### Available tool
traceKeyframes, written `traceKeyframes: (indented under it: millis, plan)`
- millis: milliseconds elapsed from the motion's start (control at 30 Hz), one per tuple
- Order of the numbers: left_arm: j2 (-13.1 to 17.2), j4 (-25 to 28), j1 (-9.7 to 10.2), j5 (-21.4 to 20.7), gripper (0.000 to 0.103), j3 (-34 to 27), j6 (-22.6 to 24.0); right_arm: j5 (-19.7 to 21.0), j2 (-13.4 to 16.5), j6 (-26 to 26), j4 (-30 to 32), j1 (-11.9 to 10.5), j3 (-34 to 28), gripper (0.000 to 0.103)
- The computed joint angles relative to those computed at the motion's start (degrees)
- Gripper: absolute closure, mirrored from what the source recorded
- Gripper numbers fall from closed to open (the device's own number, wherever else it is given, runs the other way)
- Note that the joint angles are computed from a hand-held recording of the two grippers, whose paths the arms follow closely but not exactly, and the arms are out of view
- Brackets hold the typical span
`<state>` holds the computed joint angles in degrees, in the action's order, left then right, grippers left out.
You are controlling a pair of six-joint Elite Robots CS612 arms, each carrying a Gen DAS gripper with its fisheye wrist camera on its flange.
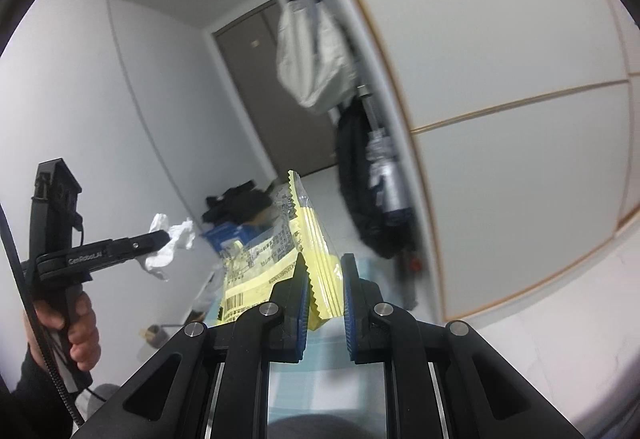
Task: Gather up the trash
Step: 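Carry the tissue and yellow bag with both grippers over the trash bin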
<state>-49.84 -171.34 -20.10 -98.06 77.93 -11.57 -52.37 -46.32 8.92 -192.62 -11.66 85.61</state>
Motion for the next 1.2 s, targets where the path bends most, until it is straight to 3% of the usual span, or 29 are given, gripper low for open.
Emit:
traceKeyframes:
  millis: [400,733,900,1067,1200]
  plan:
    - [2.73,6.48,-4.48,-4.34,0.097,-5.15,6.44,-9.05,-2.52,3.58,-4.35,-5.86,7.54,0.089]
    - [7.41,18.01,-7.63,-6.96,0.097,-12.0,13.14,-14.75,-2.47,2.33,-1.87,-8.45,11.35,0.089]
    - [10.43,26.53,-8.14,-8.32,0.097,-16.65,14.24,-17.73,-1.5,1.28,1.67,-8.32,11.18,0.089]
    - [13.05,36.18,-9.48,-6.75,0.097,-20.46,18.88,-20.69,-0.68,0.39,5.13,-8.03,11.37,0.089]
    - [16.38,47.68,-10.09,-8.21,0.097,-25.6,21.5,-23.27,0.66,-1.69,8.51,-7.69,10.91,0.089]
